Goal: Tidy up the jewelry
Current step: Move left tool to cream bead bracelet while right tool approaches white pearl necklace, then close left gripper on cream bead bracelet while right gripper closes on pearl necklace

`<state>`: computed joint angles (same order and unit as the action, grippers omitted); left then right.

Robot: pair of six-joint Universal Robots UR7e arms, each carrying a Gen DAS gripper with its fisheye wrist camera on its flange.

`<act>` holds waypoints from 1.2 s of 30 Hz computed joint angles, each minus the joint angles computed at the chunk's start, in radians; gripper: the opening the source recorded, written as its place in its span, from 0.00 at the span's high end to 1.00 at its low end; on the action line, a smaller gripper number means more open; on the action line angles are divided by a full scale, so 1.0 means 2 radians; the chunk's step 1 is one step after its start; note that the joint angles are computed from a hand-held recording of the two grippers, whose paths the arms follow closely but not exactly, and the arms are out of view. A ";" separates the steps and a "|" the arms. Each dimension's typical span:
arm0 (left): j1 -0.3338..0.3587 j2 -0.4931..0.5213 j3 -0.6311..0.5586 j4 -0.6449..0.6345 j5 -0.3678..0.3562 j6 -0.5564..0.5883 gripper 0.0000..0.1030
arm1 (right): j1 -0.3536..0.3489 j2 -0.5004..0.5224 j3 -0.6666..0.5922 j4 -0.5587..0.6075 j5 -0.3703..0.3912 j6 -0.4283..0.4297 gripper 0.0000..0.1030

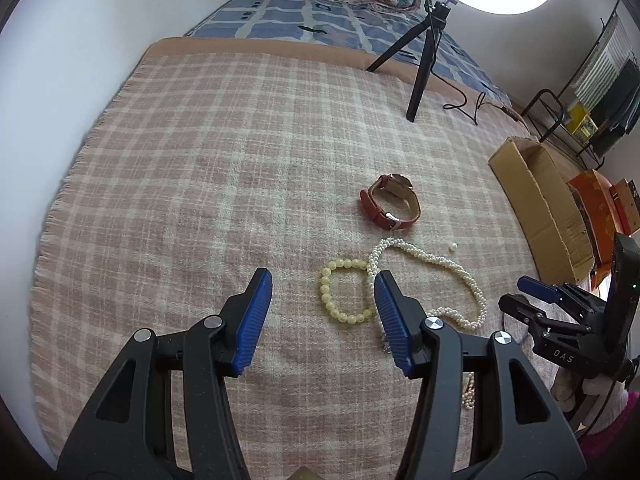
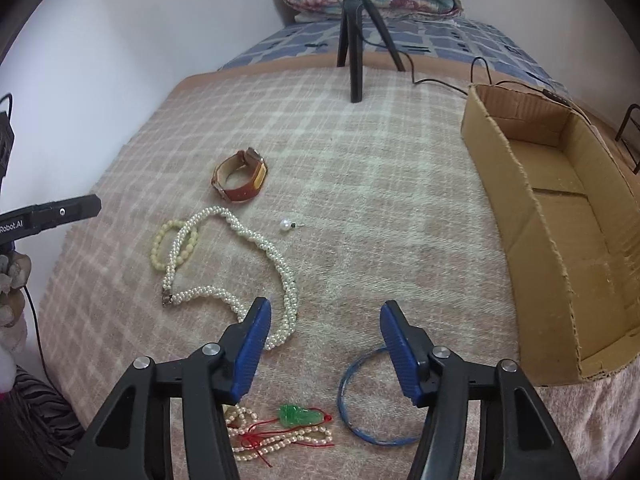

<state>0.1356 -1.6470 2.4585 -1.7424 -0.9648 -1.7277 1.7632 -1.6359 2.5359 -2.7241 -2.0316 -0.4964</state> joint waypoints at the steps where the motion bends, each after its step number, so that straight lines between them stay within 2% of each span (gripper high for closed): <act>1: 0.007 0.001 0.002 -0.002 -0.003 0.001 0.47 | 0.001 0.006 0.000 -0.001 -0.004 0.003 0.45; 3: 0.021 -0.002 0.011 -0.015 -0.012 0.004 0.48 | 0.000 0.017 0.001 -0.006 -0.009 0.007 0.46; 4: 0.028 -0.004 0.017 -0.028 -0.017 0.006 0.56 | -0.001 0.022 0.001 -0.007 -0.010 0.009 0.47; 6: 0.043 -0.007 0.028 -0.059 -0.026 0.015 0.60 | 0.000 0.035 0.000 -0.011 -0.017 0.012 0.48; 13: 0.085 0.002 0.048 -0.137 -0.041 0.041 0.61 | 0.001 0.063 -0.003 -0.030 -0.030 0.017 0.52; 15: 0.095 0.011 0.047 -0.146 -0.044 0.046 0.66 | 0.001 0.065 -0.005 -0.028 -0.030 0.018 0.52; 17: 0.106 0.014 0.052 -0.166 -0.048 0.050 0.66 | 0.001 0.067 -0.005 -0.028 -0.032 0.018 0.52; 25: 0.124 0.039 0.048 -0.189 -0.048 0.064 0.66 | 0.002 0.074 -0.005 -0.032 -0.033 0.019 0.52; 31: 0.127 0.075 0.034 -0.185 -0.039 0.063 0.66 | 0.009 0.091 -0.004 -0.051 -0.050 0.012 0.53; 36: 0.120 0.089 0.028 -0.165 -0.027 0.049 0.80 | 0.019 0.107 0.000 -0.075 -0.068 0.001 0.53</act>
